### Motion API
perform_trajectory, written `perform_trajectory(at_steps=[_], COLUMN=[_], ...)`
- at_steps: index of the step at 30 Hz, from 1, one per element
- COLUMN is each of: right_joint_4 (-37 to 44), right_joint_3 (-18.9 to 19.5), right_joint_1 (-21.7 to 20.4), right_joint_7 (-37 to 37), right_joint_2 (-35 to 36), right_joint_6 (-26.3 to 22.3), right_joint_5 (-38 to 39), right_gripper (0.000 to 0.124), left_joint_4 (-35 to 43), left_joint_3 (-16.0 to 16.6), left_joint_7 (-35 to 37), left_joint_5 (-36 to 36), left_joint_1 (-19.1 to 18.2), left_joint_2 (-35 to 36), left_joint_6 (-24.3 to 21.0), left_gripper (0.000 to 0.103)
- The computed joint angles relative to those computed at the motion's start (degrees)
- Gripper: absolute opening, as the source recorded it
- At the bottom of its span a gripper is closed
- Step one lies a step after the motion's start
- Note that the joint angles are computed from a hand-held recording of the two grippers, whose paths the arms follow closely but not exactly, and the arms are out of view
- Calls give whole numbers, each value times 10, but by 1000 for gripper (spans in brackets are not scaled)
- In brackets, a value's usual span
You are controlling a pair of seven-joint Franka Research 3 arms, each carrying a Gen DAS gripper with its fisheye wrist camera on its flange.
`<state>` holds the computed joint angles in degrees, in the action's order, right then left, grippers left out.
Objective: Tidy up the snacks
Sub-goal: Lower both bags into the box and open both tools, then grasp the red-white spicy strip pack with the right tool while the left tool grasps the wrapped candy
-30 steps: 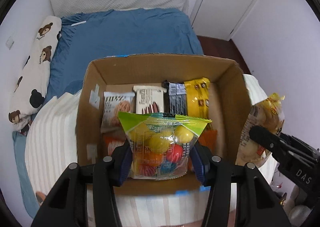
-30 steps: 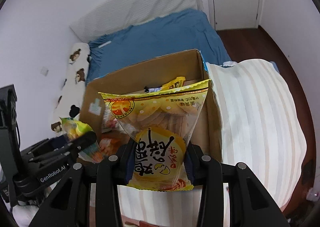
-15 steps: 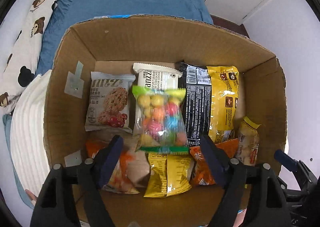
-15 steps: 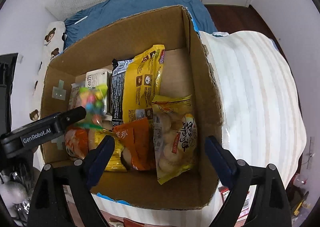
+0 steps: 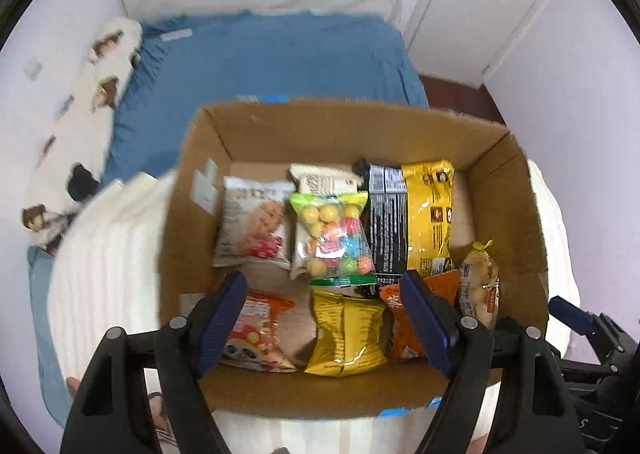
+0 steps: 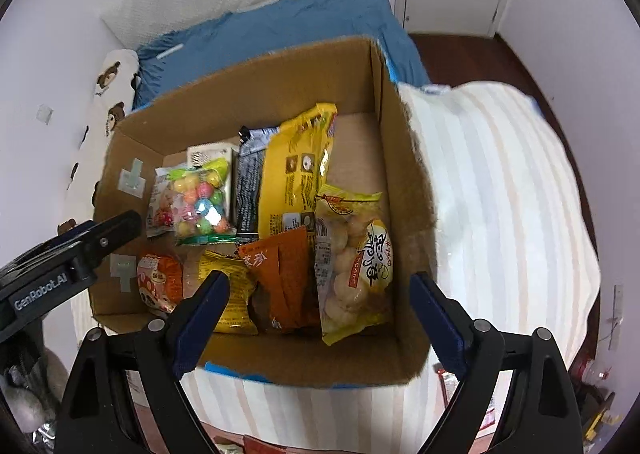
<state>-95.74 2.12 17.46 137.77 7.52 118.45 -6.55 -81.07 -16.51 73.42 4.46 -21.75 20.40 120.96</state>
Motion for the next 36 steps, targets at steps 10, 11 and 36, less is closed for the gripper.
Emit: perform_trajectory(at_steps=[10, 11, 36], right_joint_4=[-50, -54, -412], right_joint_3=[28, 32, 100], right_joint_1=[21, 21, -11], right_joint_7=[60, 65, 141], right_joint_2=[-79, -86, -398], right_joint_6=[18, 18, 63], right_joint_5=[-86, -91, 35], right_gripper=[93, 93, 93], left_joint_4=[-168, -183, -527], left_joint_3=[0, -1, 36], left_joint_7=[-17, -16, -37], left_joint_5=[5, 3, -213], left_joint_1=[11, 12, -27], left_joint_2=[-151, -166, -391], left_joint_6=[81, 87, 24], left_gripper=[78, 78, 78])
